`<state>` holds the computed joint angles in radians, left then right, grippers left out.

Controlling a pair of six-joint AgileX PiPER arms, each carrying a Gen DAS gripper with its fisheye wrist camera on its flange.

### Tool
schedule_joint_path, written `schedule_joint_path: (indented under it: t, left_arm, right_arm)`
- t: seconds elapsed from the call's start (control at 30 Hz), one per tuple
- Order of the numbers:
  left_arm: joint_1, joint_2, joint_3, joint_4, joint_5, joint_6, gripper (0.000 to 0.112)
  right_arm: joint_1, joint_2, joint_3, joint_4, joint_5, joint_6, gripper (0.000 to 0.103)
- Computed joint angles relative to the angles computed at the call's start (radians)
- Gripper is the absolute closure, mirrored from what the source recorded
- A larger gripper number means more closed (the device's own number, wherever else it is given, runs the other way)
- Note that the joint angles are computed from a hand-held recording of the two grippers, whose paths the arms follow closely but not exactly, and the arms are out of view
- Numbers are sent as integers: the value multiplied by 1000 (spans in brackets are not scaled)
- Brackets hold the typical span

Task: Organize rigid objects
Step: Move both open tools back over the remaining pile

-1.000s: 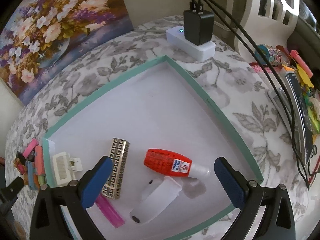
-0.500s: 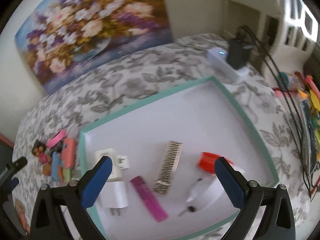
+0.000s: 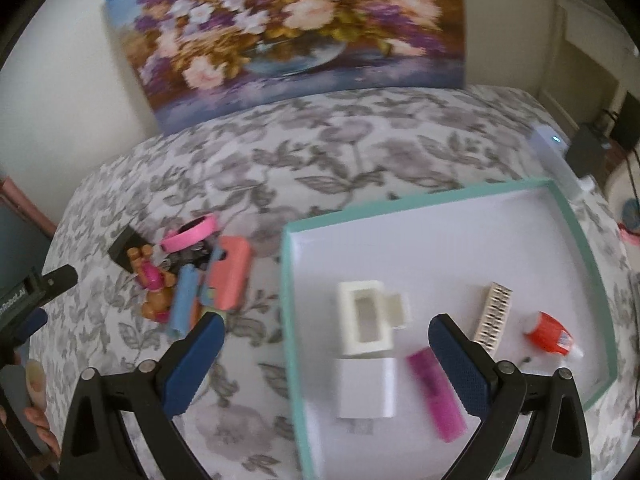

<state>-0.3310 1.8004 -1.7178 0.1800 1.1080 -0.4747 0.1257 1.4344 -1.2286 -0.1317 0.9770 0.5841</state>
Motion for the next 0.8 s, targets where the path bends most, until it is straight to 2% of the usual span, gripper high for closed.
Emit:
schedule_joint_path:
  t: [0.27, 0.8]
  left_arm:
    - [44, 41, -48, -16, 22, 17, 11]
    - [106, 172, -214, -42, 76, 44, 11]
  right_arm:
    - [66, 110, -106, 20, -7, -5, 0]
    - [69, 263, -259, 83, -43, -43, 0]
